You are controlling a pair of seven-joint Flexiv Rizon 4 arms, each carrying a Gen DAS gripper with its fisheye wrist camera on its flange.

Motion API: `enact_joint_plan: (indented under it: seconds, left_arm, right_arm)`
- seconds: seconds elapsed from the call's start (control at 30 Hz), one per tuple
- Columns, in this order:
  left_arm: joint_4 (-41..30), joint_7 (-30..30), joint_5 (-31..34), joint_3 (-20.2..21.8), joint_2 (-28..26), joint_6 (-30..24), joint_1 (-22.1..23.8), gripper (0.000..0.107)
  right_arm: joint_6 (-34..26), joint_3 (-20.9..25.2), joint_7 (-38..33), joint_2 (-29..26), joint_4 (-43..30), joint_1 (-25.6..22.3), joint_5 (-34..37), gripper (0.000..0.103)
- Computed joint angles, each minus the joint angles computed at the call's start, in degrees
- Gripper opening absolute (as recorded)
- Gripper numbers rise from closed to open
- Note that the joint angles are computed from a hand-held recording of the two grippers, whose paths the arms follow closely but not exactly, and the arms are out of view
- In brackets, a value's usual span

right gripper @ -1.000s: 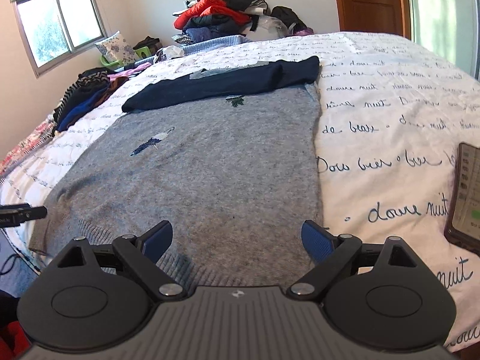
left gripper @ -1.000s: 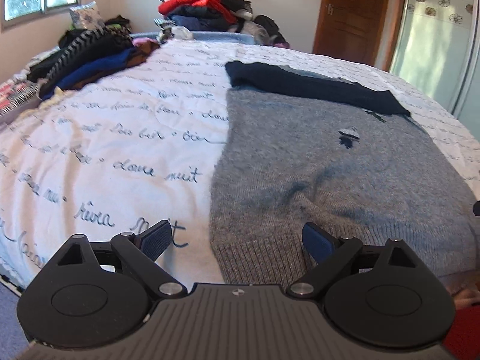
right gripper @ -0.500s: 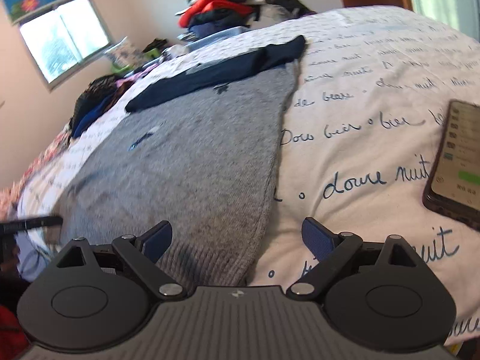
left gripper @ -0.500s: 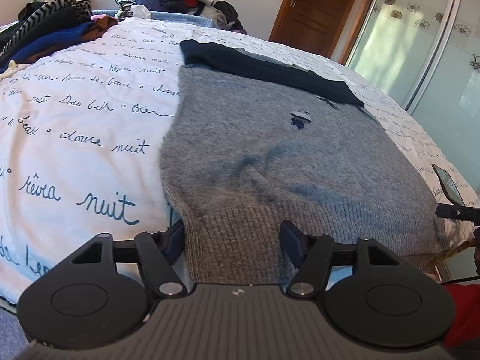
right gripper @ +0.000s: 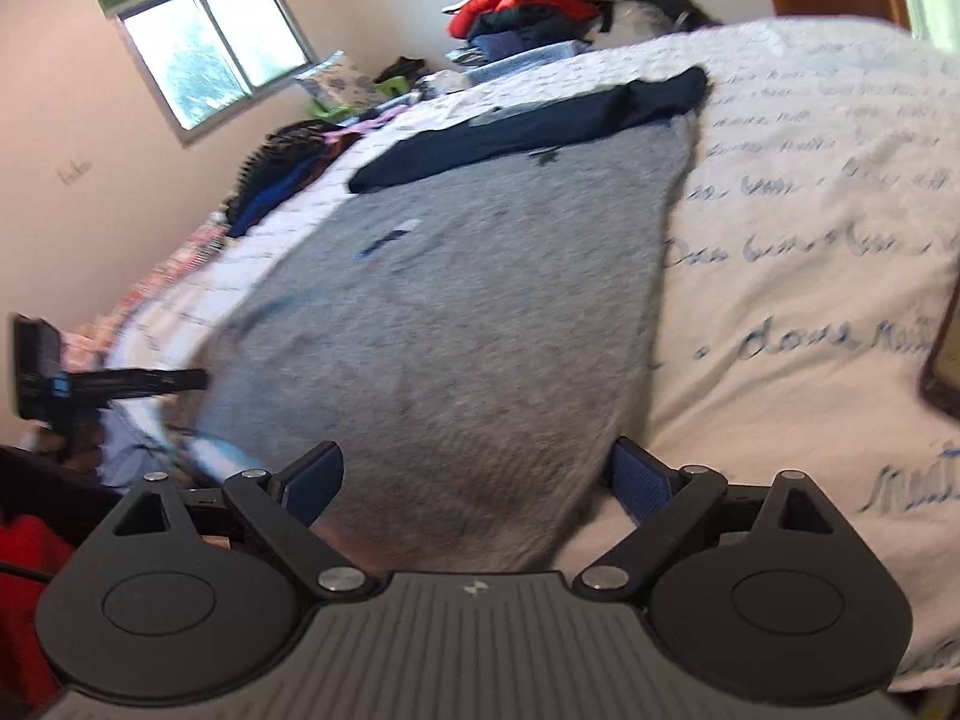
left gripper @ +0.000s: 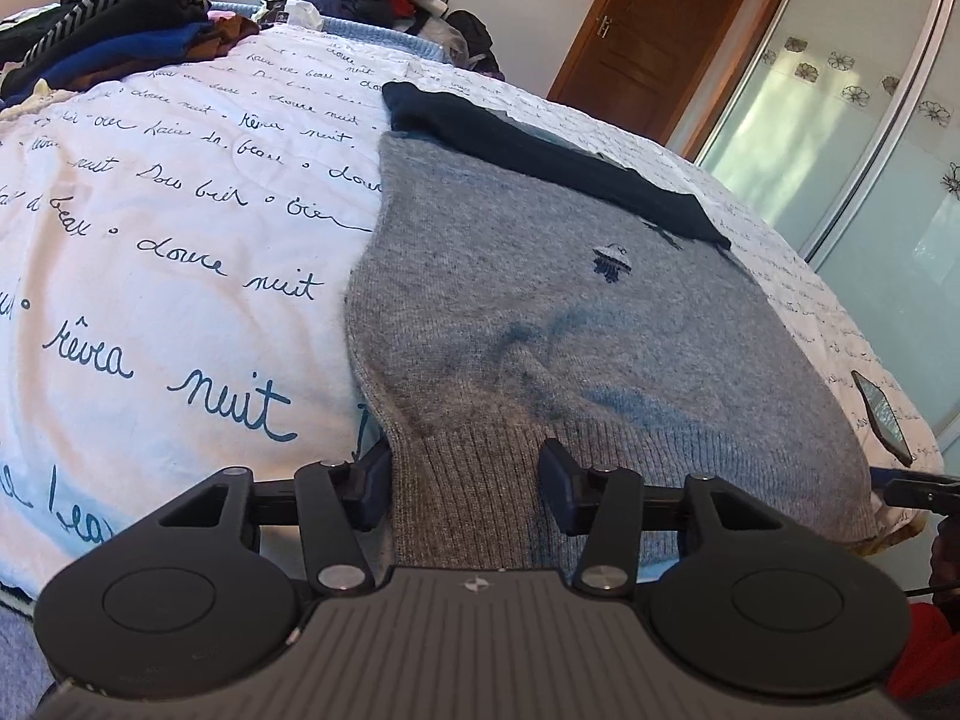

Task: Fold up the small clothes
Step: 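Grasp the ribbed grey sweater hem with both grippers, then lift the hem with both grippers and fold it toward the collar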

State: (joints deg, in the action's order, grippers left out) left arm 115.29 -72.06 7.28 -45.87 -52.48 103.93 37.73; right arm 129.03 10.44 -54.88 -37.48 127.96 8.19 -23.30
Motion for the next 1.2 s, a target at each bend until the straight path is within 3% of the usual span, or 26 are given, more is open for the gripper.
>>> enact_joint_plan:
  seconds: [0.13,0.23,0.3,0.4,0.67,0.73,0.8,0.87,1.07,1.2]
  left_arm:
    - [-0.2,0.8,0.6,-0.7,-0.7,-0.2,0.1,0.045]
    - [-0.3,1.1,0.8,-0.1,-0.8,0.5,-0.4,0.042]
    - [-0.2,0.8,0.8,-0.8,-1.6,0.6,0.5,0.038]
    - [-0.1,0.4,0.7,-2.7,-2.7,-0.4,2.5,0.036]
    - [0.5,0.7,0.5,-3.8,-3.3,-0.3,4.1,0.033]
    - [0.4,0.1,-0.2,-3.0,-2.4,-1.0,3.6,0.016]
    - [0.4,-0.5,-0.9,-2.9,-2.0,-1.5,3.6,0.012]
    - [0.4,-0.8,-1.4,-3.3,-2.0,-1.8,4.0,0.01]
    - [0.9,-2.9,-1.4,-1.3,0.1,0.6,2.6,0.006]
    - [1.2,-3.3,1.1,-0.8,1.3,2.6,2.1,0.006]
  right_arm:
    - [4.6,4.9,7.3,-4.6,-1.5,-7.5,-9.6,0.094]
    - [5.7,4.2,11.4,-5.7,-2.4,-7.4,-11.5,0.075]
    - [6.4,3.5,13.7,-6.1,-2.6,-6.9,-10.8,0.049]
    - [7.5,3.1,17.4,-6.8,-2.5,-7.6,-11.2,0.036]
    - [5.8,0.7,17.9,-5.3,-2.2,-4.9,-11.0,0.035]
    - [5.0,0.3,17.2,-4.7,-2.0,-3.9,-9.9,0.034]
    - [3.6,-0.4,16.1,-3.9,-1.9,-2.3,-7.5,0.022]
    - [2.5,-0.9,15.0,-3.1,-1.5,-0.7,-4.0,0.016]
    - [0.4,-1.8,11.0,-1.5,-1.3,3.1,2.5,0.011]
    - [1.2,-0.9,9.1,-0.5,-1.2,2.8,3.7,0.01]
